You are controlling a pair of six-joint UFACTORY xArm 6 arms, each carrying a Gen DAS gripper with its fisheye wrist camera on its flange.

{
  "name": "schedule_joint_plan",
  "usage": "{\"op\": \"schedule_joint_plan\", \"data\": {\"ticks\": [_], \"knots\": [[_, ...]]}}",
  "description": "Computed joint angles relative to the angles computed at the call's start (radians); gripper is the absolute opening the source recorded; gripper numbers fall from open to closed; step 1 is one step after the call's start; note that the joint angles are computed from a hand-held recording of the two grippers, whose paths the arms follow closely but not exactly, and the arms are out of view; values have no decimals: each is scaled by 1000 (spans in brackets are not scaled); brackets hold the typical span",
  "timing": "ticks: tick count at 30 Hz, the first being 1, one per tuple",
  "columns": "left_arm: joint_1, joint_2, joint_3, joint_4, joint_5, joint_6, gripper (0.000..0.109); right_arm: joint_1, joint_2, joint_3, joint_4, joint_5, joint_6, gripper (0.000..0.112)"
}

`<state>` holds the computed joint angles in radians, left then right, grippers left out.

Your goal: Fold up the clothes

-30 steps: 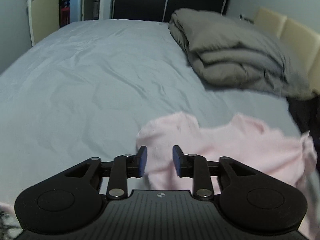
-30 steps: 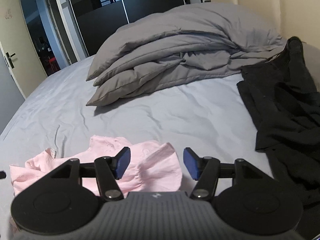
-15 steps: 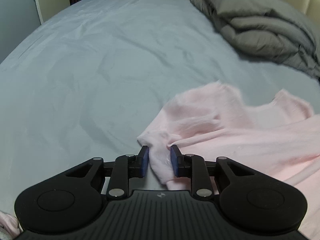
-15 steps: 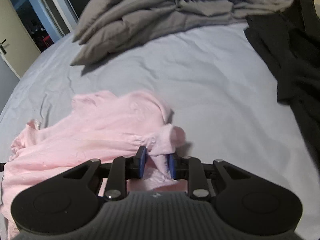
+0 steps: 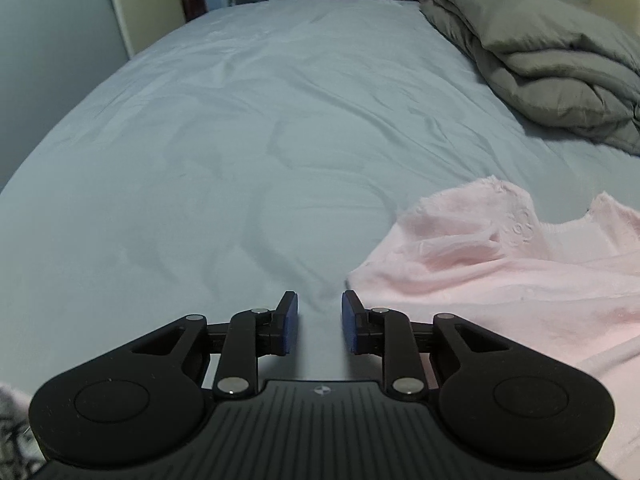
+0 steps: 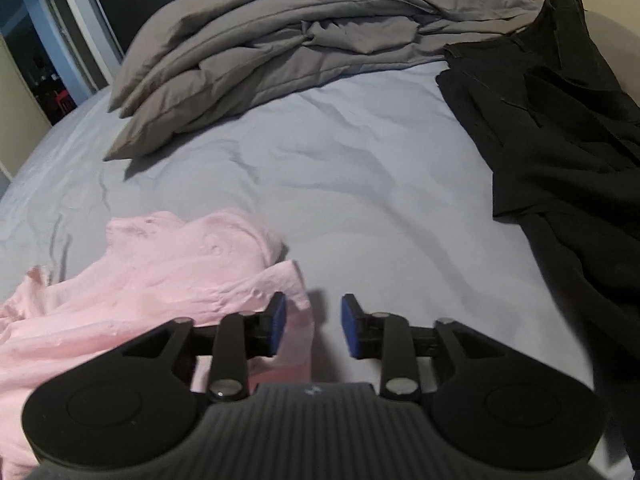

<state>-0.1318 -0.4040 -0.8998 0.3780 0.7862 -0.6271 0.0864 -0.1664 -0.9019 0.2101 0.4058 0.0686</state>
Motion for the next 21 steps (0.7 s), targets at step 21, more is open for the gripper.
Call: {"op": "schedule_joint_plan", "data": {"ticks": [21], "knots": [[-280, -483, 207, -127, 331, 21, 42, -90, -510, 275, 156, 416, -432, 55]]}}
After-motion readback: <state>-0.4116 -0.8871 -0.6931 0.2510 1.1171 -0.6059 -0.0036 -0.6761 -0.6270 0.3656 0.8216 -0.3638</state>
